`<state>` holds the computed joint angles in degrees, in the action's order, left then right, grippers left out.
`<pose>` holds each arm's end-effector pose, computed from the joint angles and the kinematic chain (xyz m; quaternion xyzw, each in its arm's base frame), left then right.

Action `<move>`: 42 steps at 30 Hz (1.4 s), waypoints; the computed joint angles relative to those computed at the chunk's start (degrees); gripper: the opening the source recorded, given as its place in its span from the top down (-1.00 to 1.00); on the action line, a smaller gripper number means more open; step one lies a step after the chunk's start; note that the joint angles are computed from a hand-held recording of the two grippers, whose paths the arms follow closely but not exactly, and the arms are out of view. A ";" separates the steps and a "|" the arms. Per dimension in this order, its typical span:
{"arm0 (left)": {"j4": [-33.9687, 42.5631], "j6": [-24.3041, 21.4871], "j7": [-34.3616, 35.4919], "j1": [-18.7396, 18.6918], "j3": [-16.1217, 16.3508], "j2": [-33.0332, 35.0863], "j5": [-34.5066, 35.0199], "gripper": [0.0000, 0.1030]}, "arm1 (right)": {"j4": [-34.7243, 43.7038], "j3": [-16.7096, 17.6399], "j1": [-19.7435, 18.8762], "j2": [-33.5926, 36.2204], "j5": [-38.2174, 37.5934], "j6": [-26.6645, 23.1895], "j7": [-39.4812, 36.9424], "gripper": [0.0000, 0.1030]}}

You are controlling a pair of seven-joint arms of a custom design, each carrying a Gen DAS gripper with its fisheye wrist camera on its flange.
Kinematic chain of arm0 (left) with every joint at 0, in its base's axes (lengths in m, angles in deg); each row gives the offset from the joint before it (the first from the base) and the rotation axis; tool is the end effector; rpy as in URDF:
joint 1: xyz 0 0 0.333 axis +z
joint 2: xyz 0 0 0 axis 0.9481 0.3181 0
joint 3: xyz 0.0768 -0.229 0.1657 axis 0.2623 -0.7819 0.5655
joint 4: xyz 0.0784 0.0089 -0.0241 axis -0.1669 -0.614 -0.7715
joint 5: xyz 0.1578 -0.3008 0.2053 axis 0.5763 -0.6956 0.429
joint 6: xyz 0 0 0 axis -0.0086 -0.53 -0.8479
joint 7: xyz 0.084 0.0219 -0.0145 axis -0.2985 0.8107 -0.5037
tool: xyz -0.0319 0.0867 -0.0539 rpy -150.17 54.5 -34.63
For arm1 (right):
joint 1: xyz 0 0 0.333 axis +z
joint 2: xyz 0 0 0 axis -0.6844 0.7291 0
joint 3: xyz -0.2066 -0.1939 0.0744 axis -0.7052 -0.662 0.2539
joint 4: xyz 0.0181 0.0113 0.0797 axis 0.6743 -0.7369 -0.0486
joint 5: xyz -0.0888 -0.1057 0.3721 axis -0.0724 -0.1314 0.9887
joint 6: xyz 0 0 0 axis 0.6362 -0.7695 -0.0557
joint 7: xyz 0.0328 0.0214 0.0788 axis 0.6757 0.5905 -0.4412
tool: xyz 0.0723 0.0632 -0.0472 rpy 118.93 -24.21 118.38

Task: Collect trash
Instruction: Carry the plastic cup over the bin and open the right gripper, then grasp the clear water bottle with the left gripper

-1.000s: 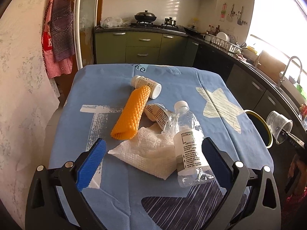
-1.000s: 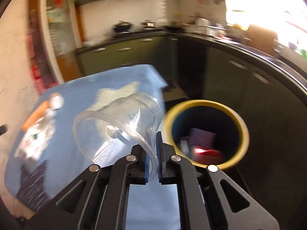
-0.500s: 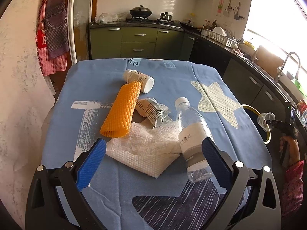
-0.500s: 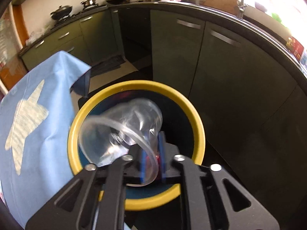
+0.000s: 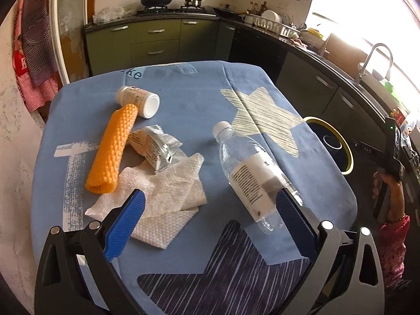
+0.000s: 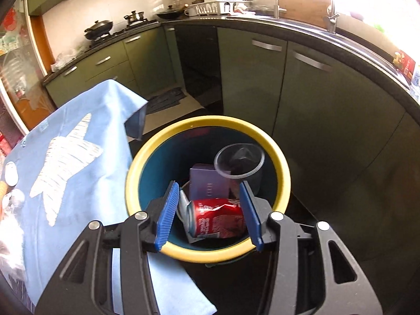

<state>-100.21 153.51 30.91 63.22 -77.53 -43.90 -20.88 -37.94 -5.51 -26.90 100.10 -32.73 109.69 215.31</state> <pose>0.5967 -0.1608 0.3761 -0.6238 0.7049 -0.2986 0.1580 0.6627 0.1356 0.3353 -0.5570 0.7562 -0.2436 0.2421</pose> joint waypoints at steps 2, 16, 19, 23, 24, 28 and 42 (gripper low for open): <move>4.65 -6.01 4.83 2.39 -3.27 1.95 -4.80 -0.91 | -0.70 0.59 -0.36 -0.50 0.57 0.62 -0.76 0.10; 37.14 -35.68 -8.73 -5.61 1.59 19.72 5.92 -0.91 | -4.98 1.33 -1.00 -2.00 4.97 7.01 -4.60 0.04; 41.55 -41.41 -11.95 -5.69 1.60 22.53 6.95 -0.91 | -5.59 1.00 -0.79 -2.31 5.30 7.75 -5.25 0.02; 44.31 -44.37 -15.83 -6.52 2.47 24.54 10.08 -0.91 | -5.87 2.21 -1.71 -2.10 7.30 8.84 -7.38 0.01; 45.23 -45.37 -15.97 -6.34 2.24 25.19 10.16 -0.91 | -5.91 2.51 -1.86 -2.00 7.82 9.11 -8.00 0.01; 49.66 -50.04 -16.03 -6.23 1.58 28.38 10.29 -0.90 | -5.50 3.75 -2.47 -1.44 10.22 9.19 -10.78 0.01; 65.48 -62.31 -15.16 -8.22 2.44 39.36 13.28 -0.48 | -4.84 3.97 -1.92 -0.76 13.96 8.94 -14.35 0.01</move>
<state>-34.73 91.20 15.75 55.00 -75.09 -4.54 -7.59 -42.78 -1.54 -28.82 99.34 -18.77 118.63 200.95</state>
